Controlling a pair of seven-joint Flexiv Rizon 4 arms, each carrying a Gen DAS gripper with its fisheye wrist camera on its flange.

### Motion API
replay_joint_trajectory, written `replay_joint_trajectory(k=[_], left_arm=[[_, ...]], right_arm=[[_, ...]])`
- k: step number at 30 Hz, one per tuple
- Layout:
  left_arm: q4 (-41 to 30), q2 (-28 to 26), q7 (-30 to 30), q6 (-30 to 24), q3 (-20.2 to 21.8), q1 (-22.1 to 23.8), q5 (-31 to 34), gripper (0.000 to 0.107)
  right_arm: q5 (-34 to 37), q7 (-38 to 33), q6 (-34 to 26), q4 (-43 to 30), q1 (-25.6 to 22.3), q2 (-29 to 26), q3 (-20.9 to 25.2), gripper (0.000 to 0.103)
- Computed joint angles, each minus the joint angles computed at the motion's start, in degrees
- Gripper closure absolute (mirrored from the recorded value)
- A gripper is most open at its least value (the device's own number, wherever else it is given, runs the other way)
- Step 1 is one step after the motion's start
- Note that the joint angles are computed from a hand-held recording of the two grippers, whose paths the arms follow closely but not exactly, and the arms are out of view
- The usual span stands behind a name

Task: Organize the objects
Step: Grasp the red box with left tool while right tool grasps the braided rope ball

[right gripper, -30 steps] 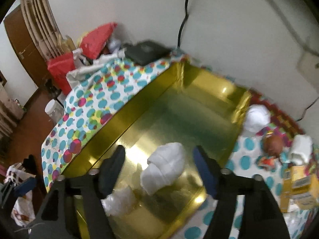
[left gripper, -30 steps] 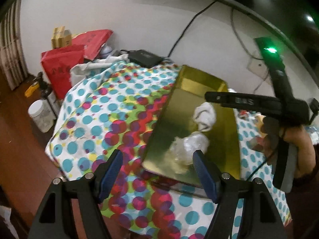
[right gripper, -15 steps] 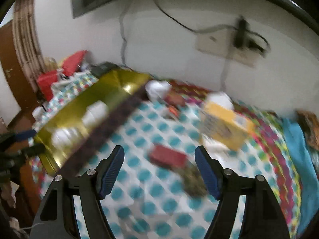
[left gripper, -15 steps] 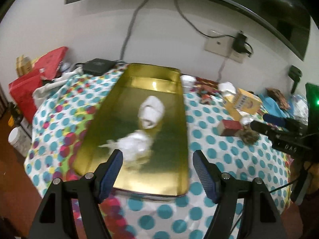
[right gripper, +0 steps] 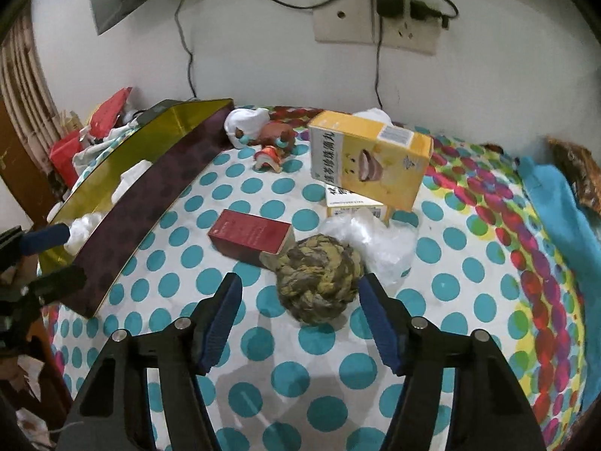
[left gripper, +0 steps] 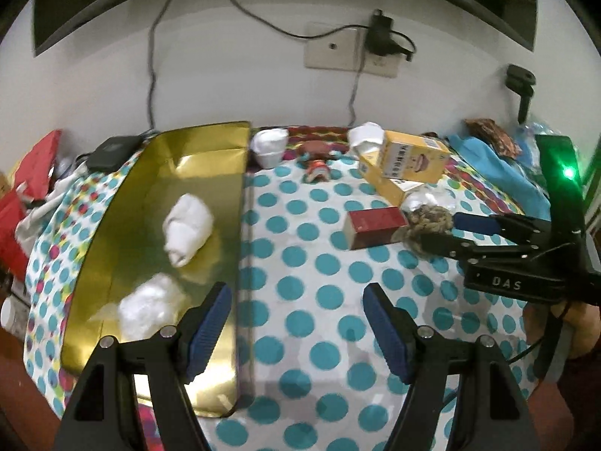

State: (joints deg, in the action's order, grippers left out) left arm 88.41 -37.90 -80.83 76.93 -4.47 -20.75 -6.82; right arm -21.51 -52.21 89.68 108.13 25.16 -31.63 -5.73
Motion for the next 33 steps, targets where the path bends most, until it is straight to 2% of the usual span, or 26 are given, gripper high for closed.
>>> replay_joint_trajectory(k=[3,8,10,12,14,18,21,24,27,29,33], left_arm=[[-2.9,-1.5,-0.2,-2.1,1.1,-1.3,0.8,0.032],[-7.1,-4.0,3.0,-5.0,-1.0,-0.8,0.8,0.032],[-10.3,-5.5,3.2,-8.5,0.0,-1.9,1.2,0.032],[-12.0,-6.7,5.3,-9.8,-1.7,-1.3,0.6,0.032],[-14.1,-8.3,7.2,-10.5,-3.0,-1.0,-0.1,0.032],[-20.1,-11.7,14.4,-17.0,-6.0,0.1,-2.2,0.032],[-26.4,-14.6,18.7,-23.2,-4.5,-1.0,-1.5,0.032],[-33.8,-18.0,23.1,-31.7,-3.6,-1.6,-1.2,0.032],[-39.0,-20.4,25.9,-35.8,-1.9,-2.8,0.2,0.032],[-41.3,-21.3,27.5,-38.3,-1.5,-3.2,0.6,0.032],[-44.4,-22.8,30.4,-40.6,-0.7,-4.1,1.8,0.032]], right_arm=[[0.7,-0.4,0.2,-0.9,-1.2,-0.9,1.3,0.042],[2.9,-2.4,-0.5,-3.3,-5.2,-2.9,5.9,0.044],[4.0,-3.1,-0.6,-4.0,-6.6,-3.6,7.6,0.048],[5.0,-4.7,0.0,-4.4,-8.5,-4.1,9.8,0.051],[5.5,-5.7,0.9,-4.0,-8.7,-4.1,10.0,0.051],[5.9,-7.4,1.2,-3.4,-8.7,-3.6,9.9,0.052],[6.1,-7.9,2.5,-2.1,-7.7,-3.2,8.4,0.052],[7.0,-9.0,3.7,-1.8,-9.4,-3.3,10.3,0.052],[7.8,-9.4,4.7,-1.8,-10.1,-3.7,11.3,0.052],[8.1,-10.0,4.0,-2.5,-11.9,-4.3,13.5,0.052],[8.9,-10.3,3.8,-2.6,-12.3,-4.4,14.1,0.055]])
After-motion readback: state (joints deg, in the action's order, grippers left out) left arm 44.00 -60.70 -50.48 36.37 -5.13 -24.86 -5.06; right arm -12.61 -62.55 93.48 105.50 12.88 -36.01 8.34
